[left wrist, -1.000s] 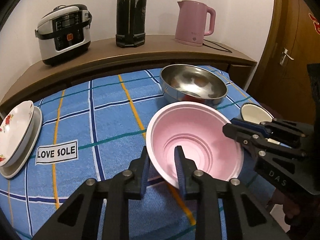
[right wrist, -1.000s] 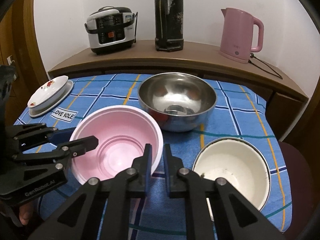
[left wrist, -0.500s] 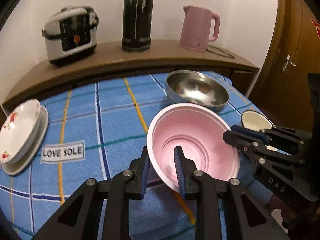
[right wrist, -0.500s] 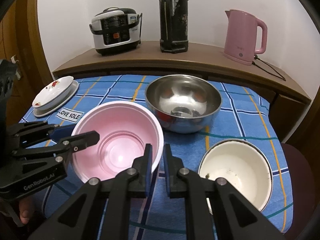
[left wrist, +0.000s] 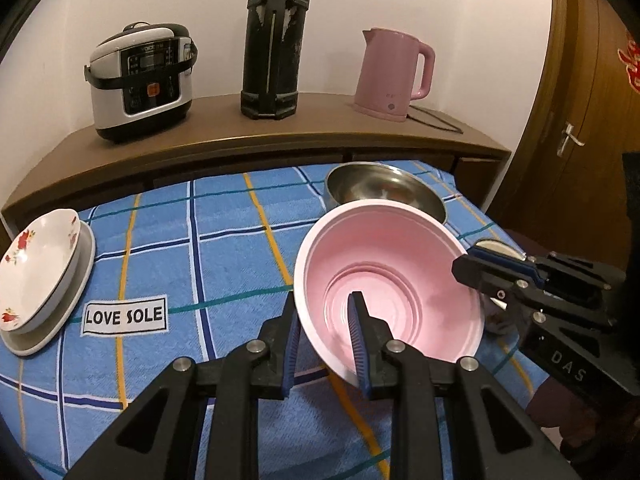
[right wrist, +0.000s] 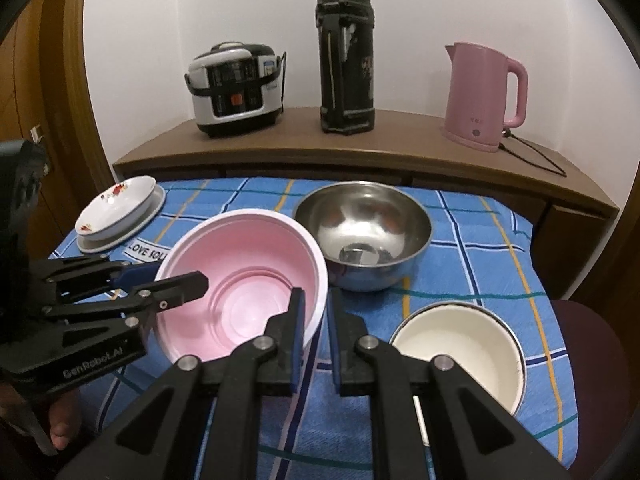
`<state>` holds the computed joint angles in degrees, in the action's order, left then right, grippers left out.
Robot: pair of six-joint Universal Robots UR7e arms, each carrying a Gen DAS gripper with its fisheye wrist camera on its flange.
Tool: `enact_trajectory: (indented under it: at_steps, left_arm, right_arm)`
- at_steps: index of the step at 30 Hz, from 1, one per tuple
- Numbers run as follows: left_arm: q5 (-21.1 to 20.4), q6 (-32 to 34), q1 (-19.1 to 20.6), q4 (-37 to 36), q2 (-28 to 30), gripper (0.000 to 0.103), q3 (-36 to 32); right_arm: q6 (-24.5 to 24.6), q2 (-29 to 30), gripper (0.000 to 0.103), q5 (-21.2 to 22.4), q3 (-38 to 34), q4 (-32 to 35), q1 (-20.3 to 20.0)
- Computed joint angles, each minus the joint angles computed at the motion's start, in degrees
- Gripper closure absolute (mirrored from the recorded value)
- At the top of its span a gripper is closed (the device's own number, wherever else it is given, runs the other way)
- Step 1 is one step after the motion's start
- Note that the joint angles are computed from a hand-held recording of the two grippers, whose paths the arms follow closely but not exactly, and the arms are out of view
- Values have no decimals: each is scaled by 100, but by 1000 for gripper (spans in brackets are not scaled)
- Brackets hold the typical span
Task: Organize plates and bowls
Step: 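Grasp the pink plastic bowl rim with both grippers, then lift the pink bowl with both grippers and carry it over the steel bowl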
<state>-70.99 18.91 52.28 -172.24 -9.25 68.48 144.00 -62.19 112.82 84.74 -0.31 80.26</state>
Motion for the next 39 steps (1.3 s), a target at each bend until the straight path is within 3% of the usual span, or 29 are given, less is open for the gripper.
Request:
enact_trajectory:
  at_steps: [18, 39]
  left_arm:
    - [-603, 405, -47, -64, 24, 80, -419]
    - [-1079, 727, -205, 369, 571, 80, -1673]
  right_arm:
    - [23, -295, 92, -33, 63, -233, 110]
    - [-184, -497, 92, 321, -303, -437, 237]
